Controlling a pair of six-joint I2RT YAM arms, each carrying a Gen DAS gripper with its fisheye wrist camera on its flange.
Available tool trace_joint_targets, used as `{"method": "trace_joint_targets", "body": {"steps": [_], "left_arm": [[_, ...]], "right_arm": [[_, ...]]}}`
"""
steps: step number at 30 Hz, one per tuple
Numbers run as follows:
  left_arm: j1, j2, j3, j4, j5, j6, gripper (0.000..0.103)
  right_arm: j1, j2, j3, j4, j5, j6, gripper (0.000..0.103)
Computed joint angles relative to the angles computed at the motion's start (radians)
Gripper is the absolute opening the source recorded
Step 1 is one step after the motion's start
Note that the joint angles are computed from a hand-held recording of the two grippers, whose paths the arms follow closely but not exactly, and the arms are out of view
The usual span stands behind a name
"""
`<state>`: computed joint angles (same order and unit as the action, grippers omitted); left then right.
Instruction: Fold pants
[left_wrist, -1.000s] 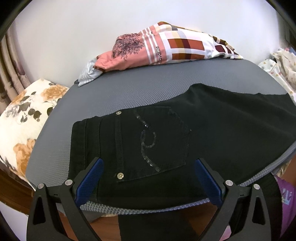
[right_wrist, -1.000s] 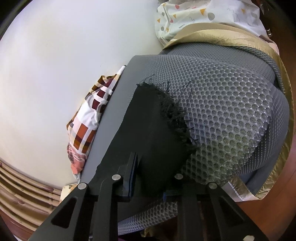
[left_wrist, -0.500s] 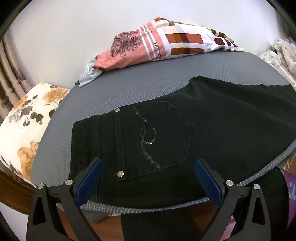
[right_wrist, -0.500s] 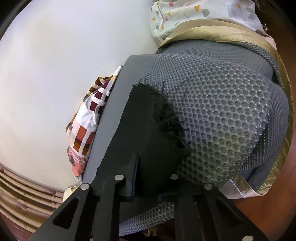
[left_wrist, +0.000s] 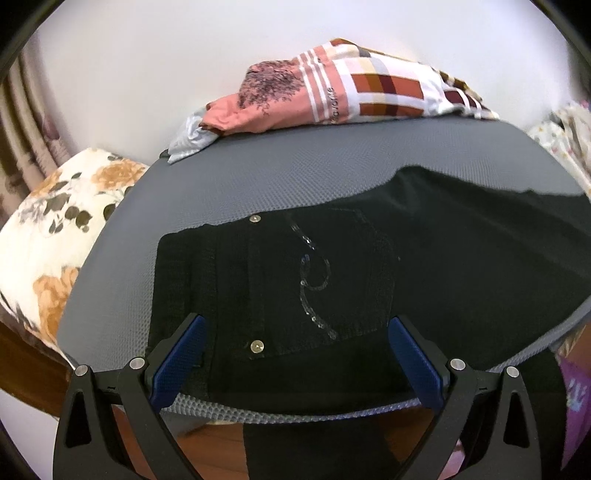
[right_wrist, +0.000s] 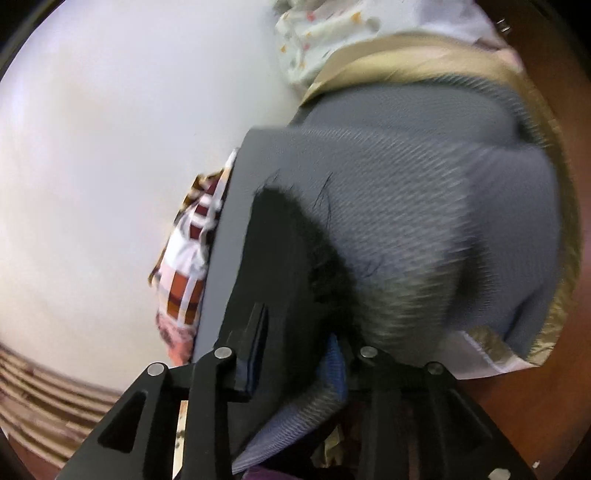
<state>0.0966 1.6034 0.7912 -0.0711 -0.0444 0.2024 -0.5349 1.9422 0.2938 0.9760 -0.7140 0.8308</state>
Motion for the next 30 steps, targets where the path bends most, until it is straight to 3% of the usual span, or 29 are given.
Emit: {"method": "trace_joint_targets", "body": {"steps": [2,4,6,9,11,13,15,19,22,23,25,26,28,30], "left_arm": [[0.005,-0.004,0.007,-0.008,0.003,-0.01,0.098],[0.005,-0.009,0.008,-0.009,0.001,-0.014,0.098],[0.0,-0.017,0.002,-0.005,-0.001,-0.013,0.098],[-0.026,-0.016,-0.005,0.005,-0.03,0.001,0.098],[-0.051,-0.011,-0.008,0.011,-0.066,0.012,0.098],[-0.069,-0.009,-0.008,0.012,-0.089,0.021,0.098],[-0.082,-0.012,-0.005,0.006,-0.102,0.02,0.098],[-0.096,-0.024,-0.005,0.007,-0.123,0.015,0.099],[-0.098,-0.014,0.003,-0.004,-0.124,0.001,0.099],[-0.099,-0.007,0.005,-0.006,-0.127,-0.005,0.099],[-0.098,0.004,0.007,-0.009,-0.126,-0.009,0.099],[-0.099,0.012,0.01,-0.012,-0.127,-0.012,0.099],[-0.098,0.026,0.017,-0.02,-0.128,-0.016,0.099],[-0.094,0.036,0.026,-0.029,-0.128,-0.022,0.099]], "right_arm": [[-0.048,-0.098,-0.044,-0.039,0.022,-0.017,0.032],[-0.058,-0.182,-0.045,-0.08,-0.031,-0.037,0.032],[0.035,-0.295,0.019,-0.264,-0.066,-0.134,0.032],[0.333,-0.382,0.169,-0.57,0.054,-0.35,0.032],[0.531,-0.318,0.3,-0.691,0.185,-0.46,0.031],[0.622,-0.225,0.417,-0.769,0.254,-0.54,0.031],[0.657,-0.123,0.563,-0.879,0.3,-0.593,0.031],[0.631,0.031,0.829,-1.131,0.258,-0.728,0.031],[0.63,0.158,1.032,-1.336,0.386,-0.844,0.031],[0.613,0.184,1.065,-1.357,0.419,-0.876,0.017],[0.584,0.205,1.09,-1.35,0.477,-0.909,0.012],[0.571,0.221,1.115,-1.343,0.543,-0.919,0.0],[0.52,0.248,1.161,-1.341,0.548,-0.875,0.0],[0.49,0.237,1.144,-1.279,0.598,-0.813,0.012]]}}
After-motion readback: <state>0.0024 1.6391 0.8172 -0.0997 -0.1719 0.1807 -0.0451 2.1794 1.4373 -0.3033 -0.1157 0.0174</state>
